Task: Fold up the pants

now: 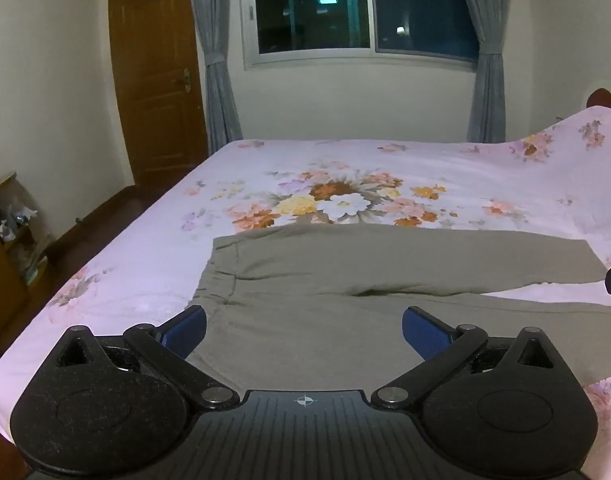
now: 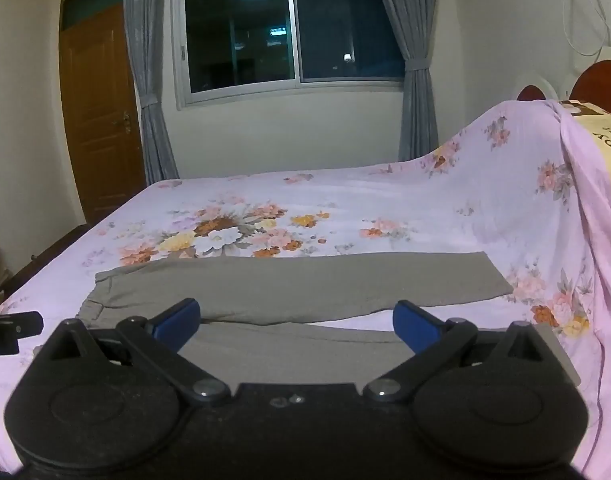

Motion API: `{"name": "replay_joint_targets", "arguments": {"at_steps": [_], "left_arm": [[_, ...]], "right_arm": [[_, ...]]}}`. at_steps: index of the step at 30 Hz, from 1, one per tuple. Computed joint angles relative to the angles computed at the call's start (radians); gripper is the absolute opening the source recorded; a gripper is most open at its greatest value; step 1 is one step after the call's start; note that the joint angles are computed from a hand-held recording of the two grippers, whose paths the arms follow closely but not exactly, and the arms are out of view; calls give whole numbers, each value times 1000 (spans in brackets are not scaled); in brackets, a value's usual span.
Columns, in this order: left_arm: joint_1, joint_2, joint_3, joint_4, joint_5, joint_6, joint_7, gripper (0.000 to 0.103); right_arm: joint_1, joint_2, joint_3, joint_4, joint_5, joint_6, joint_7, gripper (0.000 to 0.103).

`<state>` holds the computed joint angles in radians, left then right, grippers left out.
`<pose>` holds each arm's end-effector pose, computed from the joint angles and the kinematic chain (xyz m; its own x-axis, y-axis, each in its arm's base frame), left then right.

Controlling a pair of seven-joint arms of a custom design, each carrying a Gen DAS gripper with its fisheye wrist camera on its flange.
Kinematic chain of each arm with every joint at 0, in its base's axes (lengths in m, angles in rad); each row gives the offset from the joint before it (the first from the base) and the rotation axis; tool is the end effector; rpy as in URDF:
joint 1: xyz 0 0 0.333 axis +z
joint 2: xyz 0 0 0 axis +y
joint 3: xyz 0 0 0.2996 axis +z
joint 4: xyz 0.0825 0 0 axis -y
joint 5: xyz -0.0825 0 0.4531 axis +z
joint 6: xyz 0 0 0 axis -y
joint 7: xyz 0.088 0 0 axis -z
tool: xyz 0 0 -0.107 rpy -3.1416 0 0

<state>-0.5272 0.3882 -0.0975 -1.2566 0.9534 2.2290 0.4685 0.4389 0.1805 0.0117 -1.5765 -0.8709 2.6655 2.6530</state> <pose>0.6568 -0.4235 0.6003 0.1600 -0.9841 -0.0770 -0.5297 -0.0198 -0.8480 0.6496 0.3383 0.6036 0.0104 -0.9974 -0.0709 -0.4572 0.0583 -0.8875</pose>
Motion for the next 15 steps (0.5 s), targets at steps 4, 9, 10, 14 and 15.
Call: {"name": "replay_joint_targets", "arguments": {"at_steps": [4,9,10,14,15], "left_arm": [[1,9,0,15,-13,-5,13,103],[-5,19,4,29,-15,-17,15,103],[-6,20,6,29,-14,-17,15,103],[-8,21,9,30,-11,-18,12,103],[-7,24,9,33,-11,-20,14,103]], "right_arm": [[1,-4,2,-4,4,-5,1,103],[-5,-6,3,-7,16,1,-16,103],[-4,-5,3,-6,15,0,-15,103],[-4,0,4,-1,22,1,-30,103],[-4,2,4,0,25,4,-34,103]]}}
